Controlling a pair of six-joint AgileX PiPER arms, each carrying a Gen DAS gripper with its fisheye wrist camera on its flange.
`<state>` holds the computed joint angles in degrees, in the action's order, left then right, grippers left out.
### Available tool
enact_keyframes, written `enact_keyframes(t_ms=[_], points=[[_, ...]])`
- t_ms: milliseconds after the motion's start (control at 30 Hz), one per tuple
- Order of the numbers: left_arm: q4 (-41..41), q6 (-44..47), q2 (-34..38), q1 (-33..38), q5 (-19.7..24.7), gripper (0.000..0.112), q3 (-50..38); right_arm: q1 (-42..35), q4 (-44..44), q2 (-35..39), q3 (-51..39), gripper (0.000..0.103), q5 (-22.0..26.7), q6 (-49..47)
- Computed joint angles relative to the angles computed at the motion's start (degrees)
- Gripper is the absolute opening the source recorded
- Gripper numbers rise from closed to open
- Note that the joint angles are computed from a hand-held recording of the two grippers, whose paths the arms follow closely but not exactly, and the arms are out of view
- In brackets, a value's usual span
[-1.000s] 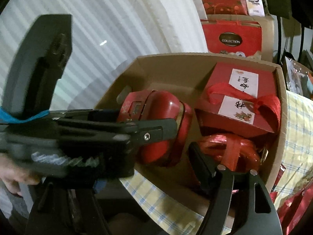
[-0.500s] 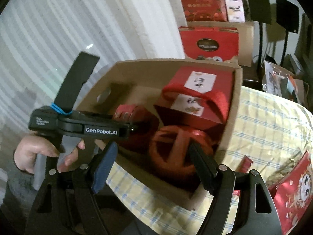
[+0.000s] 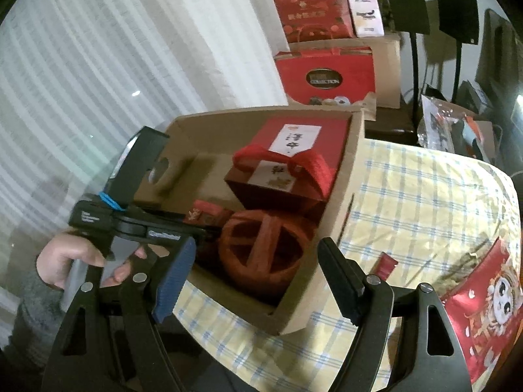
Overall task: Organize objects
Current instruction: 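Lower the red square tin into the box and open both grippers, then move both grippers toward the red cartoon-printed gift bag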
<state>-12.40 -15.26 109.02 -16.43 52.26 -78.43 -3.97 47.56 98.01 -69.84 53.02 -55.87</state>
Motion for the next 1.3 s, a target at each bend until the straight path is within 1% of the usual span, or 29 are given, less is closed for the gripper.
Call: enact_keyframes(t_ms=[133,233,400,467,533,567,667,833,900,1033,1200,1300], points=[[1.97,-1.79,-2.86,-0.61,-0.21,0.09,1.35,-1.44,0.31,-0.4,0.5,0.079,0.37,-0.93],[4.18,-4.06,-5.89,-1.51,-1.38,0.091,3.21,-2.38,0.18,-1.5,1.33,0.08,-0.49,-1.69],[12.92,-12.49,-13.04,-5.77,-5.51,0.093,8.63,-4.95,-0.79,-3.58,2.35,0.082,-1.56,-2.91],[15.21,-14.33,-14.36,-7.19,-6.07,0.093,8.93,-6.06,-1.76,-4.33,2.71,0.084,-2.18,-2.98],[17.47,-16.03,-14.11,-8.5,-7.32,0.093,8.64,-7.13,-2.46,-4.81,3.15,0.085,-2.72,-3.21],[19.75,-18.48,-14.57,-10.3,-7.45,0.093,8.82,-7.85,-2.79,-5.14,3.49,0.085,-2.93,-3.48],[23.44,-22.18,-15.76,-13.01,-7.85,0.093,8.85,-9.87,-3.2,-5.76,4.56,0.085,-3.4,-4.75],[30.68,-31.37,-19.22,-19.16,-10.67,0.093,11.34,-14.32,-3.15,-5.95,5.96,0.085,-3.43,-7.13],[31.09,-32.53,-21.11,-20.84,-12.92,0.093,12.86,-16.31,-3.18,-6.23,6.68,0.085,-3.78,-8.14],[32.02,-35.58,-21.69,-24.9,-16.82,0.093,13.82,-20.05,-2.72,-6.94,8.07,0.085,-4.41,-10.36],[35.28,-41.11,-20.03,-29.76,-19.88,0.093,13.77,-24.23,-1.6,-8.61,11.13,0.085,-5.68,-14.42],[38.88,-46.04,-18.63,-32.79,-20.53,0.093,13.73,-27.1,-0.16,-8.95,12.64,0.085,-5.79,-16.95]])
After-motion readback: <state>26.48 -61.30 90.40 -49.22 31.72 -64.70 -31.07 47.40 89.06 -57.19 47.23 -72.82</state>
